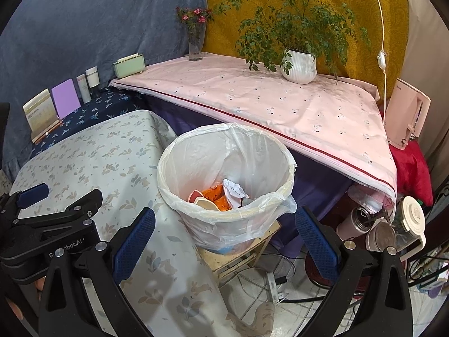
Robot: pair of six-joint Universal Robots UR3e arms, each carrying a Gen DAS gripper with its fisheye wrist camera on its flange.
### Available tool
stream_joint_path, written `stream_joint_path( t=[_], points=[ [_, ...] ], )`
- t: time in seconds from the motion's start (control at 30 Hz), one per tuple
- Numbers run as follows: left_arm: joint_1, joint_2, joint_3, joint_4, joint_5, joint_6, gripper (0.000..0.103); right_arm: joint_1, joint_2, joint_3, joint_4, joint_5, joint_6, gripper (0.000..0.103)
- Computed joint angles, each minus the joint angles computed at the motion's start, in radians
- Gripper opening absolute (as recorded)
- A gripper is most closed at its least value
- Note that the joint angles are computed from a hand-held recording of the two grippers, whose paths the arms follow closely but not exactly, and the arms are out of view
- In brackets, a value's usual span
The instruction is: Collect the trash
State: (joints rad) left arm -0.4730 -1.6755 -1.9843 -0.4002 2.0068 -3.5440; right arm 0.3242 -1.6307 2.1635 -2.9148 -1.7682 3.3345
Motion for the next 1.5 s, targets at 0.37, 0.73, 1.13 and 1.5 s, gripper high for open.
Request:
stream_joint_path(
  t=[0.37, 0.73, 1.13, 1.5],
  points=[
    [-0.008, -0.017, 0.022, -0.011, 0.006, -0.002, 0.095, -0.008, 0.001, 0.003, -0.006, 0.011, 0.000, 0.096],
    [0.005, -0.045, 0.048, -0.013, 0.013, 0.003, 0.095, -0.017, 0.035, -0.034, -0.003, 0.030, -0.010, 0.097],
    [0.029, -0.090, 0.088, -0.014, 0.008, 0.015, 0.095, -0.035, 0.097, -0.082, -0.004, 0.045, -0.023, 0.096],
    [0.034, -0.121, 0.111, -0.022, 0.015, 0.012, 0.095, -0.040, 0.131, -0.100, -0.010, 0.056, -0.029, 0.096]
  ],
)
